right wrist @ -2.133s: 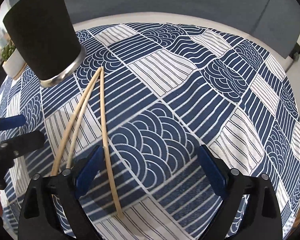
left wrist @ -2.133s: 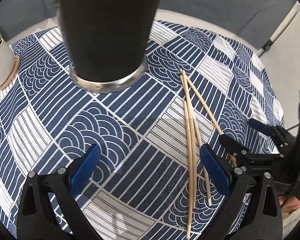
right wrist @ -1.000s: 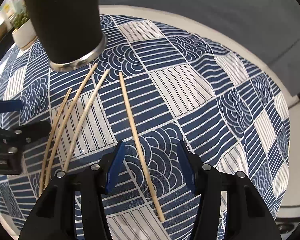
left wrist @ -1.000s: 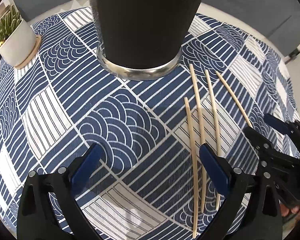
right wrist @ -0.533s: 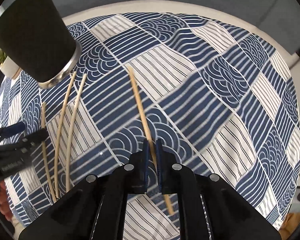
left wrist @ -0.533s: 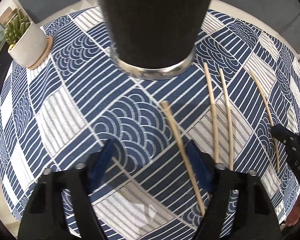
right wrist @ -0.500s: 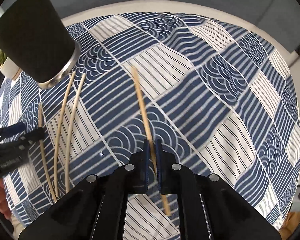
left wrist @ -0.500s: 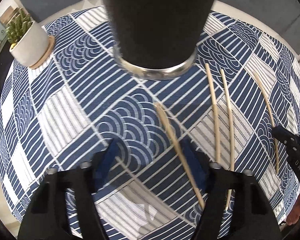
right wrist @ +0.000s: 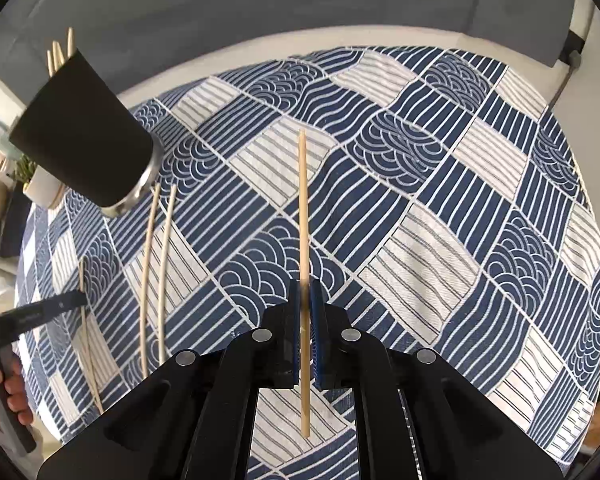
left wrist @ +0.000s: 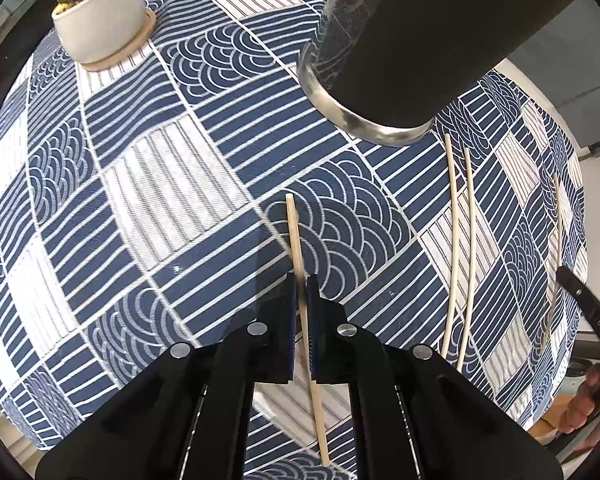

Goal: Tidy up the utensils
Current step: 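Lift both held sticks and carry them toward the black cup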

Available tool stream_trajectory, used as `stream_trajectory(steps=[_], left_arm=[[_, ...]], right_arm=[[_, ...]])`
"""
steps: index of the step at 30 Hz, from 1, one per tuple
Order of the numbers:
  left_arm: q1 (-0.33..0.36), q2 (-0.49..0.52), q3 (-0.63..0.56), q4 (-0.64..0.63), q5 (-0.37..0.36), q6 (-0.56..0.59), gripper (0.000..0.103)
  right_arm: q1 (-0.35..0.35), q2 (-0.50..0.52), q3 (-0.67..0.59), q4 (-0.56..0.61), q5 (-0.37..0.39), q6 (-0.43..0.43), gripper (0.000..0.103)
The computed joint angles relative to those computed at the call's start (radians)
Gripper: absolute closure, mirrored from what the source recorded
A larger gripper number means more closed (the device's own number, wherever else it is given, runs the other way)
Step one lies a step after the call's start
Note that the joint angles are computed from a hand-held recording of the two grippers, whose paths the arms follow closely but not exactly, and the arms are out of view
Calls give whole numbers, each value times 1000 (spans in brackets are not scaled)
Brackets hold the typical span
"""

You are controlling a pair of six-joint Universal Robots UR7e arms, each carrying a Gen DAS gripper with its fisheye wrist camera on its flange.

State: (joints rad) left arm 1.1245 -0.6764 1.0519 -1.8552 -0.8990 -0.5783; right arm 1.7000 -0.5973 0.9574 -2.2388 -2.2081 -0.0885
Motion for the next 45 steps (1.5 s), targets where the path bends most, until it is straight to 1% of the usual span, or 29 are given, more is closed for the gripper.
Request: stream_trajectory(steps=[4,7,9,10,13,15,18,19,23,29,31,34,41,43,44,45], left_arm=[[-3,-52,43,-12,9,19,98],[-12,-82,50,-12,23,25,98],[-25,-98,53,-5,56,25,98],[-30,-83,30,-4,66,30,98],[-45,-95,33,-43,81,50,98],[-47,-68,-2,-71,74,68,98],[-53,-88,15,-110,80,97,98],[-55,-78,6,-121,80,98,98],[-61,-92,22,-175,71,110,99],[-79,-113,26,-237,73,150,100],[-88,-115,18,-255,87,174,100],[-91,-109,-9,-254,84,198,100],[-63,-92,-46,-186,50,152,100],[-53,-76,-69,-147,53,137,91],[-47,-66,-85,-126,51,129,75],[-41,-56,-99,-106,51,120,66]], right_arm=[[5,-2,-5,-2,9,6,98],[12,4,-20,-1,25,7,98],[22,11,-41,6,37,2,98],[27,16,-50,6,39,-3,98],[49,28,-79,-14,47,-30,98],[64,39,-102,-27,56,-47,98],[86,63,-150,-30,52,-84,98],[94,71,-167,-33,47,-99,98],[118,104,-239,-17,58,-137,98],[147,146,-326,-7,54,-176,98],[155,162,-361,4,50,-188,98],[168,188,-414,14,41,-212,98],[182,236,-503,54,26,-228,98],[182,251,-530,73,17,-226,98],[182,261,-547,85,11,-224,98],[181,268,-561,95,8,-222,98]])
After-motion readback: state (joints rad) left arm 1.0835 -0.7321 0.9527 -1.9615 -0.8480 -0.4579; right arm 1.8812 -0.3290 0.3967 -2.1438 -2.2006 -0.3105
